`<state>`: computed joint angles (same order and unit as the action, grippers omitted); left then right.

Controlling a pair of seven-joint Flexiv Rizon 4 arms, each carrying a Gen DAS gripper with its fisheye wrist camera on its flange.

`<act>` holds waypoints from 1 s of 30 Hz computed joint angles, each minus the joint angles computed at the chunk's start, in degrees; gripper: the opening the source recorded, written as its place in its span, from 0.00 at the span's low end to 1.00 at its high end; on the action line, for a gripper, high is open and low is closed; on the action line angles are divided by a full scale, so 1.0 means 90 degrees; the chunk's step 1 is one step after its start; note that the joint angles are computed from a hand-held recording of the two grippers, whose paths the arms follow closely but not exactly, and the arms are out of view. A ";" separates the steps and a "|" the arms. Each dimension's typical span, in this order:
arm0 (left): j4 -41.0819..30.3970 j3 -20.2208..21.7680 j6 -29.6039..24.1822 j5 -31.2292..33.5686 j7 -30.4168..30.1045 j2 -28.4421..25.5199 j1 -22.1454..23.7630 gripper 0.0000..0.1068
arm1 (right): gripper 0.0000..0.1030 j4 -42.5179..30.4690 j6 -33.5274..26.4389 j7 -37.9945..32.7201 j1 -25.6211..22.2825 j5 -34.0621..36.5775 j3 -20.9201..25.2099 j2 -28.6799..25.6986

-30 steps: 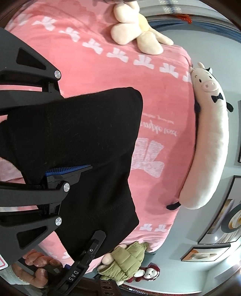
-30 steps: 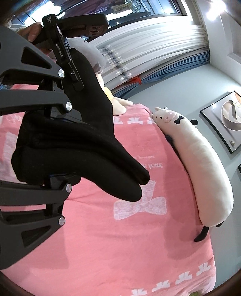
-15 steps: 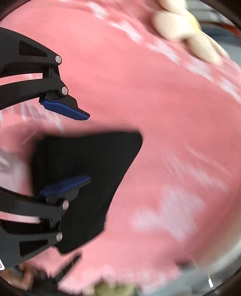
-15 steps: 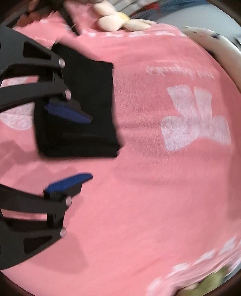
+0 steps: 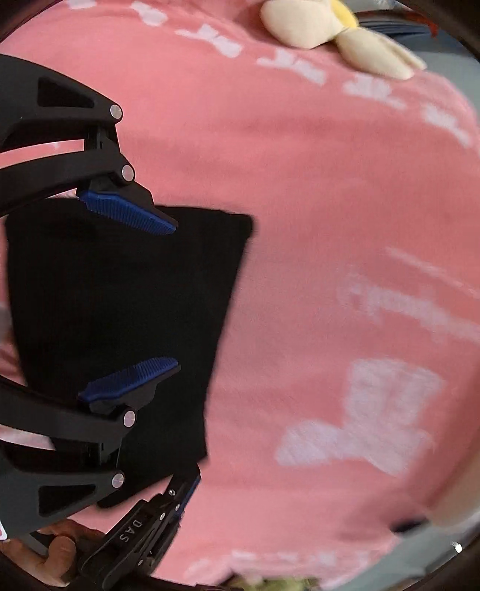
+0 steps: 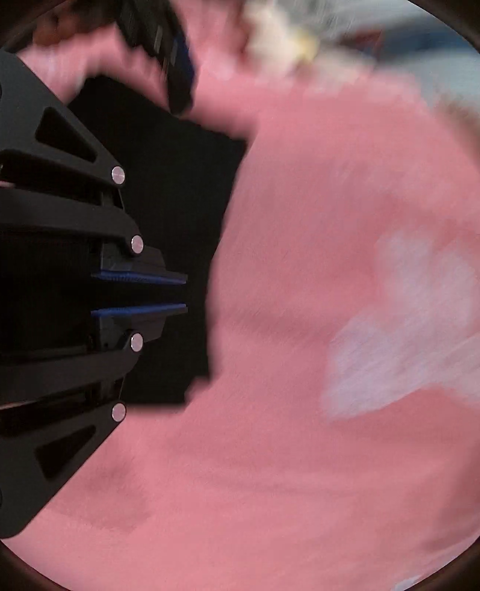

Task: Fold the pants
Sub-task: 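Lower the bundle onto the blanket with both tools and open them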

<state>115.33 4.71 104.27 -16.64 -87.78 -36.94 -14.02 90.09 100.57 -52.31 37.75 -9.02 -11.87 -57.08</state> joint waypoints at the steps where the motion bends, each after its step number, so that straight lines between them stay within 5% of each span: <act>1: -0.0178 0.0186 -0.0278 -0.0116 -0.0046 -0.0163 -0.0142 0.62 | 0.06 -0.0208 -0.0171 -0.0302 -0.0181 0.0330 0.0300 -0.0042; 2: -0.0406 0.0315 -0.0725 -0.0305 -0.0001 -0.0392 -0.0212 0.63 | 0.07 -0.0208 0.0072 -0.0820 -0.0246 0.0972 0.0524 -0.0006; 4: -0.0333 0.0051 -0.0529 -0.0141 -0.0128 -0.0439 0.0085 0.64 | 0.11 0.0234 0.0500 -0.0807 -0.0028 0.1338 0.0351 0.0301; 7: -0.0027 0.0143 -0.0139 -0.0025 -0.0214 -0.0247 -0.0019 0.64 | 0.11 0.1188 0.1840 -0.0268 -0.0213 0.0494 0.0581 0.0627; 11: 0.0445 0.0273 0.0144 -0.0015 -0.0255 0.0116 -0.0271 0.64 | 0.06 0.1642 0.1324 -0.0863 0.0595 0.1310 -0.0061 0.0630; 16: 0.0867 0.0324 0.0206 -0.0054 -0.0142 0.0458 -0.0398 0.64 | 0.10 0.2427 0.2181 -0.1303 0.0976 0.2089 0.0021 0.1131; 19: 0.1180 0.0552 0.0278 -0.0164 -0.0066 0.0653 -0.0703 0.64 | 0.06 0.2410 0.1351 -0.1571 0.1488 0.2422 -0.0502 0.1016; 22: 0.1410 0.0790 0.0356 -0.0406 0.0018 0.0751 -0.1103 0.64 | 0.11 0.2613 0.1364 -0.1455 0.1742 0.2631 -0.0654 0.1254; 26: 0.1749 0.0823 0.0577 -0.0635 0.0060 0.0876 -0.1305 0.64 | 0.11 0.3179 0.2151 -0.1737 0.2354 0.3220 -0.0782 0.1570; 30: 0.2233 0.0771 0.0999 -0.0978 0.0163 0.0995 -0.1492 0.64 | 0.11 0.3647 0.2426 -0.2323 0.3593 0.4557 -0.1326 0.1473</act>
